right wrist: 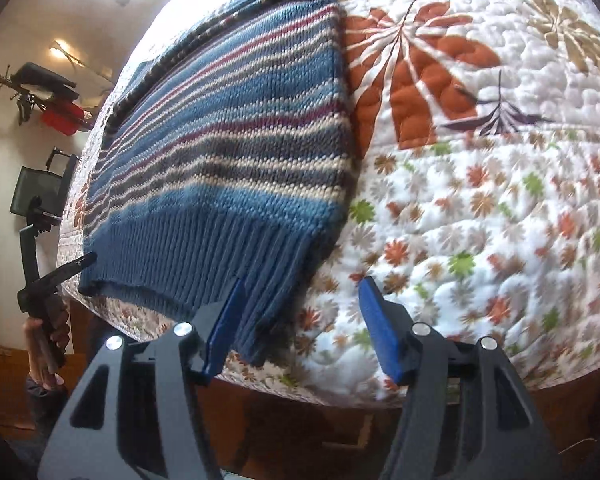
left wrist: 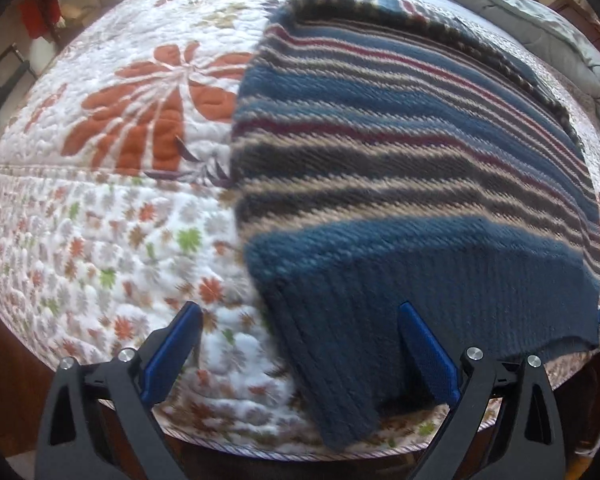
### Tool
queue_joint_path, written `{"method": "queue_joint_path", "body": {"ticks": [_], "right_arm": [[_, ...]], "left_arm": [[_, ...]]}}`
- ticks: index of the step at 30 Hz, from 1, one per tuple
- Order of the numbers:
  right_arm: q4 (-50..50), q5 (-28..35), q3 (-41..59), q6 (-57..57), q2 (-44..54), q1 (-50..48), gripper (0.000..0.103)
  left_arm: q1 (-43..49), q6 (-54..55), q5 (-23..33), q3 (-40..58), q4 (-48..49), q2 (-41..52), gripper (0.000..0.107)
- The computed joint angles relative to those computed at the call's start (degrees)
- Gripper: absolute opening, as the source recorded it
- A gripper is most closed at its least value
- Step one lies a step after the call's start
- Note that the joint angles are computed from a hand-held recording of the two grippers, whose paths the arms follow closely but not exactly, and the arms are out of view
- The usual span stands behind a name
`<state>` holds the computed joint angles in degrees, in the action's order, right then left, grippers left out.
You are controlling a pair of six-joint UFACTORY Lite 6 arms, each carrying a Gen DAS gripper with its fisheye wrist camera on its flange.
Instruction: Fold small clothes
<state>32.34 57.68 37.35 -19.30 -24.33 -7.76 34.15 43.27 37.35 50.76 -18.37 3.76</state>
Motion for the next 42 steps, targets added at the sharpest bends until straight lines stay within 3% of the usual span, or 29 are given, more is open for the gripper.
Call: {"method": "queue_joint_path", "body": {"ticks": [4,6,9,11,12,14,16,17,24,31,36,39,40,42], "right_arm": [[3.7,1.0,-1.3,-0.9,-0.6,1.6,0.059],[5.0,1.4,-1.9,-0.9,-0.6,2.4,0.054],[6.3,1.4,-2.6,-0.8,-1.0,3.5,0.035],[8.4,1.6,-3.3,-2.0,-0.6,3.3,0.013],[9.0,1.5,-3.4,-2.1,-0.5,3.7,0.012],[9.6,1.0,-3.1,-1.4,-1.0,4.5,0.009],[11.1,2.5,-1.8,-2.4,-2.1,3.5,0.009],[12.2,3.4,-1.2,-3.0,-2.4,2.7,0.008],[17.0,8.8,17.2,-6.0,8.8,-2.6,0.008],[16.6,5.9,40.7,-1.8,31.6,-2.1,0.008],[16.0,4.2,54.1,1.8,49.0,-1.5,0.01],[12.5,3.6,60.0,4.9,55.8,-0.4,0.018],[12.2,4.2,61.9,5.2,58.1,-0.5,0.022],[9.6,3.7,63.6,5.7,58.5,-0.7,0.049]], "left_arm": [[1.0,3.3,4.9,-2.1,-5.2,-1.6,0.099],[2.0,5.4,7.4,-2.6,-7.3,-2.1,0.099],[3.5,8.1,10.7,-3.4,-9.9,-3.1,0.097],[5.0,9.4,11.9,-3.9,-10.7,-3.7,0.076],[4.7,8.5,11.0,-4.1,-10.1,-4.1,0.068],[5.7,7.9,10.4,-1.1,-10.0,-1.0,0.032],[10.0,9.7,17.1,3.0,-13.5,1.7,0.016],[11.1,10.1,19.5,4.8,-14.9,2.8,0.014],[8.0,7.2,24.8,15.8,-20.4,3.7,0.011],[0.8,-2.7,20.1,35.0,-20.4,18.4,0.012],[-3.5,-9.0,16.9,46.4,-17.9,30.8,0.02],[-5.2,-11.9,17.5,52.7,-15.4,37.1,0.029],[-5.4,-13.0,18.1,54.7,-14.6,38.8,0.037],[-4.3,-11.9,20.5,57.1,-16.6,40.3,0.049]]}}
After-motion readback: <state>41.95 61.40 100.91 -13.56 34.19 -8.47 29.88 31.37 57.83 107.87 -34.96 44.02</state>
